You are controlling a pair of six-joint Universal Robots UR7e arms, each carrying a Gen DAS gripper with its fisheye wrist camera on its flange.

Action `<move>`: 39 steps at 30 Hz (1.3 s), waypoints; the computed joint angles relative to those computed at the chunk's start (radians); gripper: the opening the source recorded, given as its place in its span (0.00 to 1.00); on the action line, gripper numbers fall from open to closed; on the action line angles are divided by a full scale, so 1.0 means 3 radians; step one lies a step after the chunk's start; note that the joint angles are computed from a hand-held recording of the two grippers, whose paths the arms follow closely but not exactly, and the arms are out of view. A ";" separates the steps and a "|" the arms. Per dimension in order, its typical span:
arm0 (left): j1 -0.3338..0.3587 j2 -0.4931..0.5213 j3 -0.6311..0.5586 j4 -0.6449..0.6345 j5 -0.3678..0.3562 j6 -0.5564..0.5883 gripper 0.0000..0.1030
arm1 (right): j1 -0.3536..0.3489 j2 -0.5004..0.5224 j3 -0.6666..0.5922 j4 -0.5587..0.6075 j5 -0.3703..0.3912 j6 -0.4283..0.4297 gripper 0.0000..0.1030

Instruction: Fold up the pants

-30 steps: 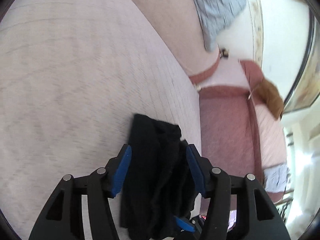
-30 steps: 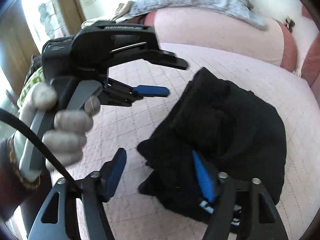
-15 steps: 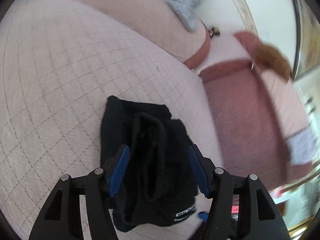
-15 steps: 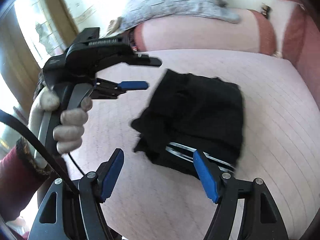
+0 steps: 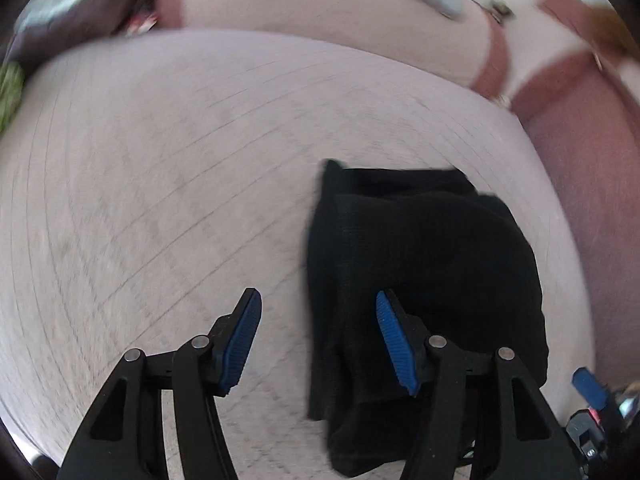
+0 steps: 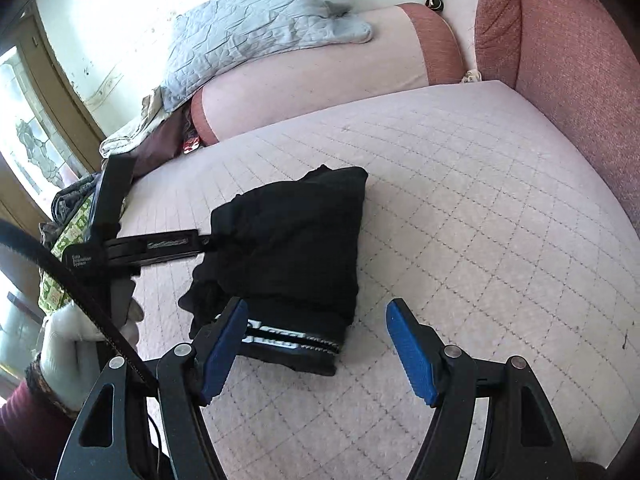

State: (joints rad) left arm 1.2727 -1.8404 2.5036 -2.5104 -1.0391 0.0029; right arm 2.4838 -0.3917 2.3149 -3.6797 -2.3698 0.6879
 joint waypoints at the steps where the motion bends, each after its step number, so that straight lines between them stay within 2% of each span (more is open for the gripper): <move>1: 0.0116 -0.0031 -0.0052 0.0017 -0.0141 0.0024 0.57 | -0.0011 -0.0018 -0.0017 0.0034 0.0009 -0.0037 0.75; 4: 0.0238 -0.0167 -0.0048 0.0005 -0.0142 0.0071 0.57 | -0.0084 -0.0069 -0.0117 0.0042 0.0137 -0.0278 0.75; 7: 0.0563 -0.0350 -0.0096 0.0109 -0.0605 0.0157 0.57 | -0.0234 -0.0126 -0.0313 0.0124 0.0435 -0.0608 0.75; 9: 0.0740 -0.0517 -0.0040 0.0111 -0.0878 0.0300 0.57 | -0.0345 -0.0155 -0.0507 0.0375 0.0650 -0.0761 0.75; 11: 0.0857 -0.0656 0.0021 0.0142 -0.1128 0.0425 0.57 | -0.0431 -0.0127 -0.0761 0.0697 0.0799 -0.0873 0.75; 13: 0.0847 -0.0734 0.0100 0.0116 -0.1257 0.0481 0.57 | -0.0476 -0.0057 -0.1046 0.1105 0.0836 -0.0958 0.75; 16: 0.0741 -0.0635 0.0224 -0.0083 -0.1233 0.0543 0.56 | -0.0508 0.0128 -0.1592 0.1979 0.0702 -0.0985 0.74; 18: 0.0758 -0.0500 0.0238 -0.0132 -0.1284 0.0541 0.46 | -0.0552 0.0271 -0.1950 0.2622 0.0593 -0.0931 0.74; 19: 0.0810 -0.0457 0.0202 -0.0069 -0.1356 0.0554 0.25 | -0.0569 0.0315 -0.2055 0.2828 0.0551 -0.0891 0.59; 20: 0.0840 -0.0410 0.0188 -0.0052 -0.1399 0.0542 0.22 | -0.0587 0.0355 -0.2175 0.3099 0.0480 -0.0827 0.24; 21: 0.0874 -0.0397 0.0199 -0.0087 -0.1435 0.0550 0.22 | -0.0616 0.0359 -0.2231 0.3231 0.0520 -0.0790 0.09; 22: 0.0922 -0.0451 0.0229 -0.0081 -0.1476 0.0587 0.22 | -0.0638 0.0340 -0.2242 0.3233 0.0612 -0.0774 0.04; 23: 0.0955 -0.0456 0.0232 -0.0082 -0.1509 0.0602 0.22 | -0.0619 0.0345 -0.2282 0.3254 0.0566 -0.0769 0.01; 30: 0.1274 -0.0568 0.0188 0.0113 -0.1804 0.0730 0.21 | -0.0580 0.0501 -0.2721 0.3505 0.0241 -0.0837 0.01; 32: 0.1378 -0.0614 0.0145 0.0214 -0.1863 0.0843 0.21 | -0.0608 0.0502 -0.2747 0.3452 0.0339 -0.0898 0.02; 33: 0.1411 -0.0623 0.0136 0.0237 -0.1882 0.0882 0.21 | -0.0625 0.0488 -0.2743 0.3463 0.0445 -0.0908 0.06; 35: 0.1454 -0.0634 0.0127 0.0266 -0.1914 0.0908 0.21 | -0.0602 0.0447 -0.2693 0.3504 0.0501 -0.0890 0.34; 37: 0.1490 -0.0634 0.0119 0.0275 -0.1931 0.0933 0.21 | -0.0527 0.0419 -0.2613 0.3472 0.0440 -0.0909 0.49; 39: 0.1413 -0.0661 0.0142 0.0280 -0.1889 0.0861 0.21 | -0.0483 0.0392 -0.2560 0.3566 0.0420 -0.0851 0.50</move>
